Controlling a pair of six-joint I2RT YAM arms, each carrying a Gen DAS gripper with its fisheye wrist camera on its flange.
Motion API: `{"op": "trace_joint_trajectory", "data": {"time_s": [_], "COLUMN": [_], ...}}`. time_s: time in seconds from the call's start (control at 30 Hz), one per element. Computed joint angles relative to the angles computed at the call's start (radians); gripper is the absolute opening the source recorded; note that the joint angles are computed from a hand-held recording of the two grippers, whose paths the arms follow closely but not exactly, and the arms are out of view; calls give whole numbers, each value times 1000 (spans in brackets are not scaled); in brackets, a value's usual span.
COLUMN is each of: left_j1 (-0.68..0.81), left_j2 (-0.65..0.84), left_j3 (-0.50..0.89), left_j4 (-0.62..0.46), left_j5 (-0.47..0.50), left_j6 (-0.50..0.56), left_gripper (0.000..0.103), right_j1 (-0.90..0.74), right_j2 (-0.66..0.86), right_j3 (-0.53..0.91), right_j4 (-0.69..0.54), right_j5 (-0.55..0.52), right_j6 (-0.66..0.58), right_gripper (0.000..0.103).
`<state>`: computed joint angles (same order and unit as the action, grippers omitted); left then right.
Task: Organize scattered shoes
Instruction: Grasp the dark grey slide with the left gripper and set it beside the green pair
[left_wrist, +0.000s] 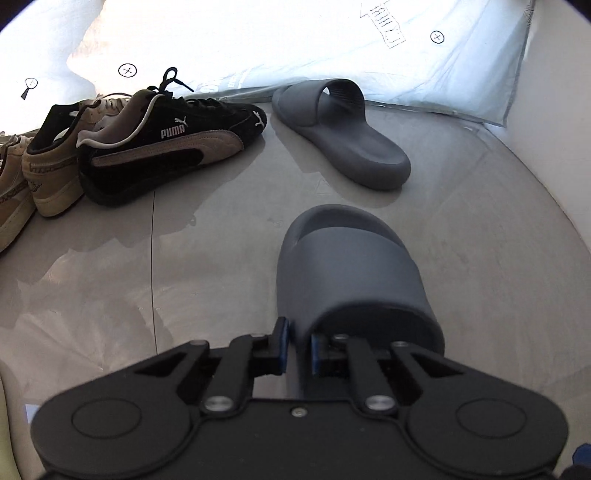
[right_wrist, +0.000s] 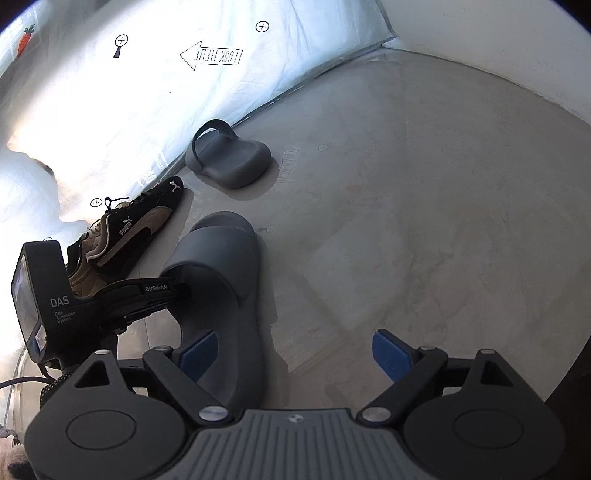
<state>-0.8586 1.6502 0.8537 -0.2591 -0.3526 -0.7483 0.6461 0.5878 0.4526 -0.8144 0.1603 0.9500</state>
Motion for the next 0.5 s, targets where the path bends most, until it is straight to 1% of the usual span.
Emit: {"op": "trace_joint_trajectory", "data": {"time_s": [0.13,0.2,0.27,0.33,0.4,0.43,0.47,0.5], "left_j1": [-47,-88,-135,-189,-252,-282,-316,-353], "left_j2": [-89,-160,-233,-307,-416,-464,-515,-565], "left_j3": [-78,-132,-189,-225,-257,-262,-264,-262], "left_j4": [-34,-60,-88,-152,-245,-296,-356,-424], "left_j5": [-8,4,3,-12,-39,-62,-97,-135], "left_j6": [3,-20,-67,-134,-212,-252,-300,-355], "left_gripper": [11,11,12,16,21,23,28,32], "right_j1": [9,38,90,120,133,130,119,129], "right_j2": [53,103,140,177,222,249,282,315], "right_j3": [-8,-6,-2,3,13,22,32,41], "right_j4": [58,100,128,164,202,216,222,206], "right_j5": [-29,-37,-23,-31,-47,-72,-122,-150], "right_j6": [-27,-39,-28,-35,-56,-85,-142,-194], "right_gripper": [91,91,91,91,91,91,91,91]}}
